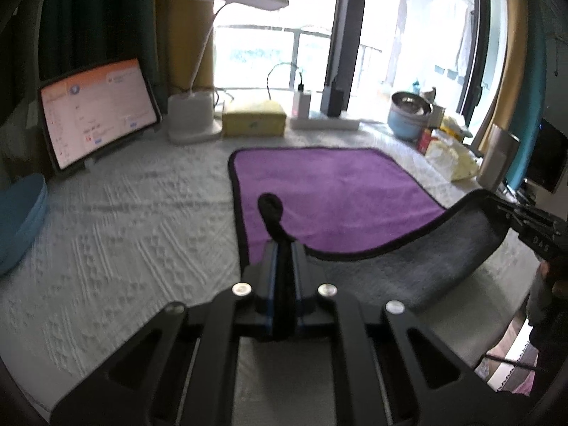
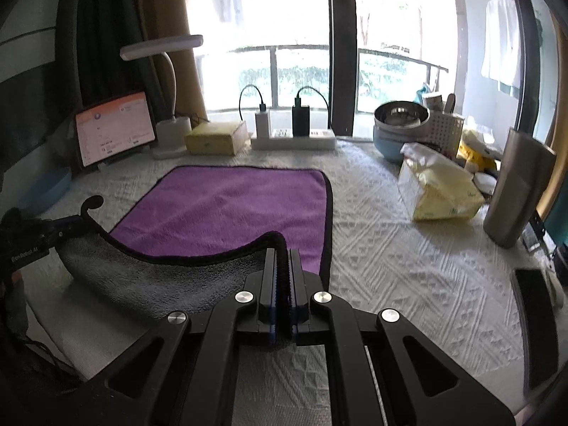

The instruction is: Fold towel

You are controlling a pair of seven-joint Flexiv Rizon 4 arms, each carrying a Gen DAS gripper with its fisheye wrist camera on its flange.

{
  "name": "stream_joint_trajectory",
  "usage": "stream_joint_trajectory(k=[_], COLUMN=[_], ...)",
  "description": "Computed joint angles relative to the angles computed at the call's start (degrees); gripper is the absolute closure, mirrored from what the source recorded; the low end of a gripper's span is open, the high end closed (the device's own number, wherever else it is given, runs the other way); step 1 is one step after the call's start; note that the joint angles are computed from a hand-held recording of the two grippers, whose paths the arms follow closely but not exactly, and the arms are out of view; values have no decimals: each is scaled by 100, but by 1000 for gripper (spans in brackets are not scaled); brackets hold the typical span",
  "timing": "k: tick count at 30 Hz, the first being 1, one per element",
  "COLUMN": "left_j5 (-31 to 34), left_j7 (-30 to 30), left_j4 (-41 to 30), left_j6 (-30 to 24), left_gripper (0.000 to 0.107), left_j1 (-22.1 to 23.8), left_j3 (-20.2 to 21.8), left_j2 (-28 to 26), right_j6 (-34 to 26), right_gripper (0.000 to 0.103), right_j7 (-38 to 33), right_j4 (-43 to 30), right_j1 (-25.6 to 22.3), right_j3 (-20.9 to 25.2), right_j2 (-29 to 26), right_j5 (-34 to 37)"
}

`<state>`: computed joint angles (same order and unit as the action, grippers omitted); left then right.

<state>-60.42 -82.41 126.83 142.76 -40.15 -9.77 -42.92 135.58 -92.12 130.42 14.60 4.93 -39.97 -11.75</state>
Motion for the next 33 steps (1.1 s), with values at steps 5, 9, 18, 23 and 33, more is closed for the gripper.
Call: stream_joint_trajectory(k=[5, 9, 18, 23, 33], left_j5=[-11, -5, 165, 234, 395], left_j7=[143, 250, 526, 723, 902], left_j4=[-54, -108, -329, -510, -807], left_j6=[88, 184, 370, 424, 562], left_gripper=[99, 99, 99, 99, 99], left_j1=[-7, 60, 270, 411, 671], left_j3=[62, 73, 112, 131, 141], left_j2=[58, 52, -24, -56, -223], right_j6=[13, 60, 56, -16, -276], right_gripper=[97, 97, 97, 97, 97], right_j7=[19, 9, 41, 47, 276], right_j4=[-99, -222, -572, -825, -1359], right_j1=[-50, -40, -37, -18, -141], right_j3=[24, 15, -21, -48, -24], right_j2=[54, 40, -24, -62, -276], right_j5=[-95, -115, -219, -296, -567])
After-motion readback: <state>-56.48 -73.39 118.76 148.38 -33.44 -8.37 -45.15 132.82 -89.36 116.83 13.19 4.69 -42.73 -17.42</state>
